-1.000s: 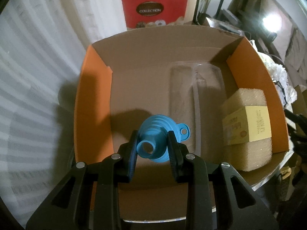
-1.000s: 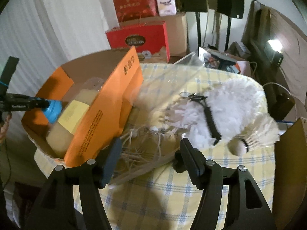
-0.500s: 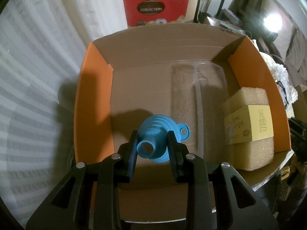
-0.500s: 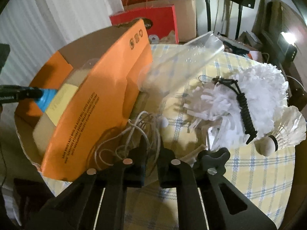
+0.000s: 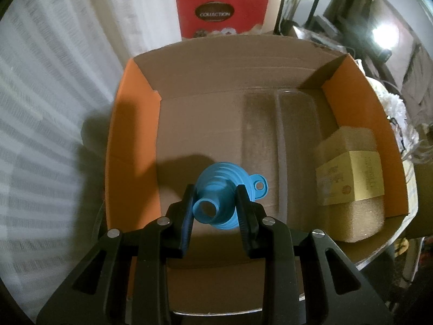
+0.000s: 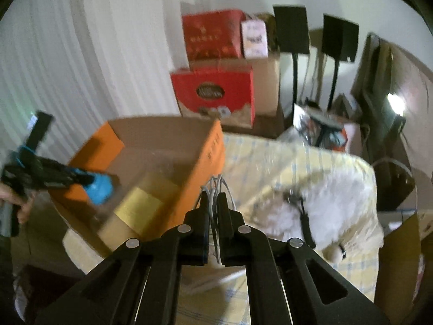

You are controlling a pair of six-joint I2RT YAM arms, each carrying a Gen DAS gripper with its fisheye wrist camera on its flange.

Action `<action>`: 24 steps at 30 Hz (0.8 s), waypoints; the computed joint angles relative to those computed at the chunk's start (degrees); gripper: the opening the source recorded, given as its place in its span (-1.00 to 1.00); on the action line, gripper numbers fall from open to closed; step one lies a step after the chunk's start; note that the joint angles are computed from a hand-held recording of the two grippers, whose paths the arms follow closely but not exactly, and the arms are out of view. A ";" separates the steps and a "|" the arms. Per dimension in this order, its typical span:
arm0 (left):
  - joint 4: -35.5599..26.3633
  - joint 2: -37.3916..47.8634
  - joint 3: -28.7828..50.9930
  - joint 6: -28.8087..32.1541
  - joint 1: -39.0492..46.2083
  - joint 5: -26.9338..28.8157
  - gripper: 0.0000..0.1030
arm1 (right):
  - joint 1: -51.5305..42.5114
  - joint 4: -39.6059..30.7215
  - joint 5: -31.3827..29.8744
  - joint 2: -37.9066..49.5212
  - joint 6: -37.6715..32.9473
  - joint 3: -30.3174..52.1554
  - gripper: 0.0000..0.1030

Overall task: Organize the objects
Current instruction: 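Carry the funnel over the orange box with the left tool while the right tool carries the cable, then lower the blue funnel into the orange box and open the left tool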

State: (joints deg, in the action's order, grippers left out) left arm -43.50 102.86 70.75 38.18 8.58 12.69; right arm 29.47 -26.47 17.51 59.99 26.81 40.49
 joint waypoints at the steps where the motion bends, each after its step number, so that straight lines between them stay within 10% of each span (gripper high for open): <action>1: 0.03 0.16 0.10 -0.18 0.02 -0.04 -0.48 | 0.84 -0.72 0.44 0.45 -0.03 1.71 -0.92; 24: 3.23 2.38 -1.30 -1.63 -0.62 -2.48 -0.39 | 12.88 -5.93 7.05 18.18 -6.75 33.63 -0.92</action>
